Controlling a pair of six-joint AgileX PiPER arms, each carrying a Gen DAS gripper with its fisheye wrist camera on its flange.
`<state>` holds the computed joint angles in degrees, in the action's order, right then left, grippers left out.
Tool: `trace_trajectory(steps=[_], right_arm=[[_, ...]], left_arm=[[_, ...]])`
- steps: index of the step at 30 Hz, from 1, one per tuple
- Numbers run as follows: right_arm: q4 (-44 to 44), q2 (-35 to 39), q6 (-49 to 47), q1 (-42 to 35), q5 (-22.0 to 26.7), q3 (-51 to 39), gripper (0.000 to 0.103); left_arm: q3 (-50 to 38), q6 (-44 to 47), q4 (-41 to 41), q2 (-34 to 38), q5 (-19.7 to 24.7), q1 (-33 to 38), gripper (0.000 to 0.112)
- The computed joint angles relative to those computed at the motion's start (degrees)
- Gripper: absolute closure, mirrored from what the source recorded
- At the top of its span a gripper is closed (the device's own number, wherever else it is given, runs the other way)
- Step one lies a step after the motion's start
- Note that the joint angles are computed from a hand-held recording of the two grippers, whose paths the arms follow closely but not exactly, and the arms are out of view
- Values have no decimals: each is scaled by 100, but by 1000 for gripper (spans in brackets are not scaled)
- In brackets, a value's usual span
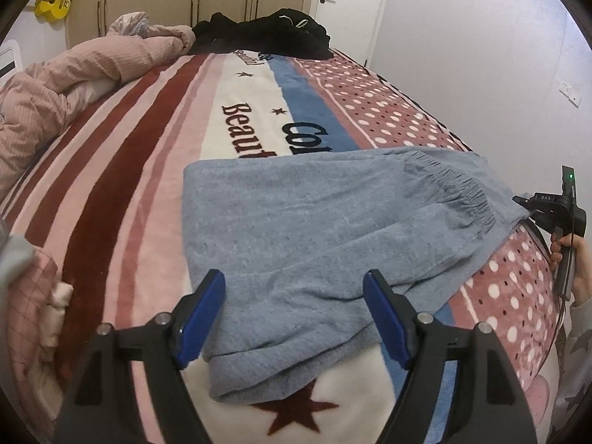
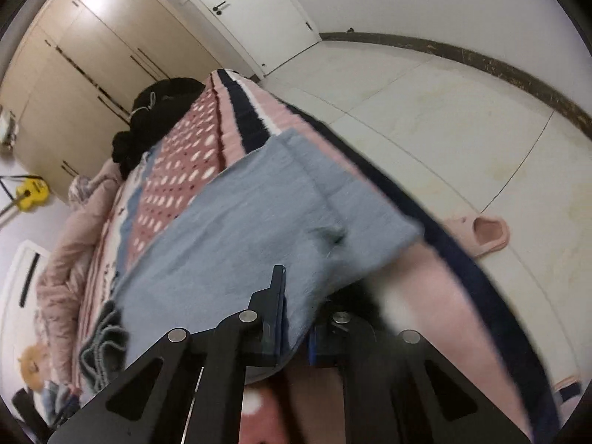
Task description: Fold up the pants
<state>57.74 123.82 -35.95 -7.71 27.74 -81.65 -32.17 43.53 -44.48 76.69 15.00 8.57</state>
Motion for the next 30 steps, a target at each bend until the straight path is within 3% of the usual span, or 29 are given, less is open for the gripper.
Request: trace_trajectory(steps=[3, 6, 7, 8, 9, 10, 13, 18, 23, 26, 30], right_arm=[[-470, 80, 383, -32, 6, -190, 100], [-332, 48, 272, -68, 44, -147, 95], [-21, 94, 88, -150, 206, -158, 87], [293, 148, -98, -259, 471, -195, 65], [378, 180, -55, -278, 581, -283, 61], [234, 128, 80, -207, 462, -265, 62], [-574, -183, 588, 125, 87, -236, 99], [-547, -1190, 134, 834, -451, 237, 100], [-769, -1811, 99, 1953, -475, 124, 101], [-1363, -1670, 603, 2840, -380, -395, 101], [-2266, -760, 1250, 4040, 78, -1459, 101]], left_arm=[[17, 41, -46, -19, -28, -1, 39], [27, 77, -55, -56, -7, 58, 39], [19, 42, -7, -62, -11, 91, 39], [17, -69, 102, -83, -38, 121, 38], [8, -204, 227, -105, -54, 153, 36], [5, -176, 201, -132, -47, 216, 33], [-3, 656, -529, -245, 199, 607, 33], [-75, 1501, -1229, -368, 719, 1369, 32], [-98, 2162, -1640, -445, 1312, 2171, 32], [-97, 2412, -1776, -466, 1562, 2507, 32], [-71, 2665, -1862, -453, 1775, 2810, 32]])
